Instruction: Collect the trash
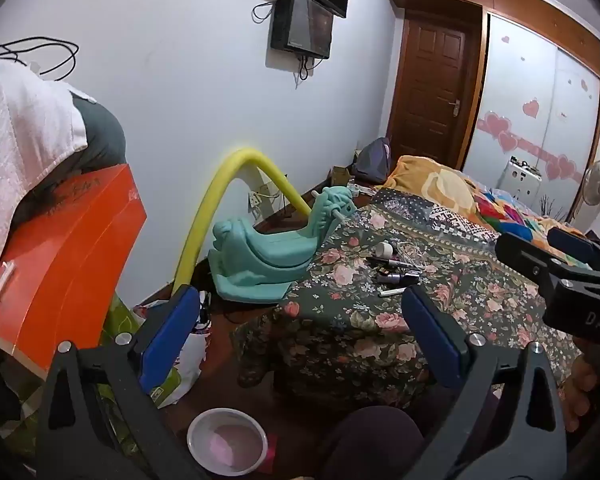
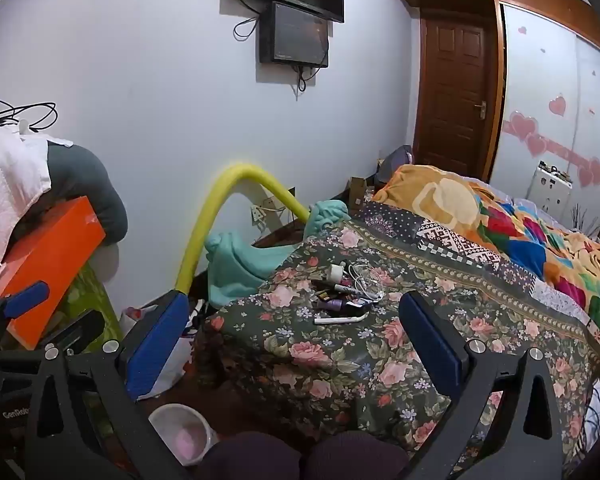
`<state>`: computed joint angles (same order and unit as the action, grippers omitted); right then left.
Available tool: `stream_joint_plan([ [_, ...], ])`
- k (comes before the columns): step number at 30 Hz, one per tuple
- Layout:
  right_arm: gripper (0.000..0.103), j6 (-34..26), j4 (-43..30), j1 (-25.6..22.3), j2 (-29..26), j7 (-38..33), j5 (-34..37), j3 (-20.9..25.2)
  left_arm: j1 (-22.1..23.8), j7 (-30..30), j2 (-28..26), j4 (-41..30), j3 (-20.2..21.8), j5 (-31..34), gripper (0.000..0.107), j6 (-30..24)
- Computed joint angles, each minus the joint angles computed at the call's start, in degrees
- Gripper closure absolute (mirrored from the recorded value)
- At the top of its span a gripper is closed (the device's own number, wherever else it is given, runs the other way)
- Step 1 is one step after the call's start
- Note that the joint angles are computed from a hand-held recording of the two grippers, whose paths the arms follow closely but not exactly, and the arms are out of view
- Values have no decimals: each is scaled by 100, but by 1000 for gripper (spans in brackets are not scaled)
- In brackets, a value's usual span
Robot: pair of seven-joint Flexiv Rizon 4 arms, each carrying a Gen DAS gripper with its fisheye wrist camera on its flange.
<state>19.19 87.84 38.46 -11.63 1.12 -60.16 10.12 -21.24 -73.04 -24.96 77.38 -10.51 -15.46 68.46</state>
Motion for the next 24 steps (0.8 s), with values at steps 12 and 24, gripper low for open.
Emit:
stream_joint_plan([
  [12, 0, 26, 29, -12, 14, 32, -12, 7, 80, -65, 55, 62, -21, -103, 5, 54],
  [24, 0, 138, 28, -17, 48, 112, 33, 24, 28, -83, 79, 15, 34, 20, 5, 9],
])
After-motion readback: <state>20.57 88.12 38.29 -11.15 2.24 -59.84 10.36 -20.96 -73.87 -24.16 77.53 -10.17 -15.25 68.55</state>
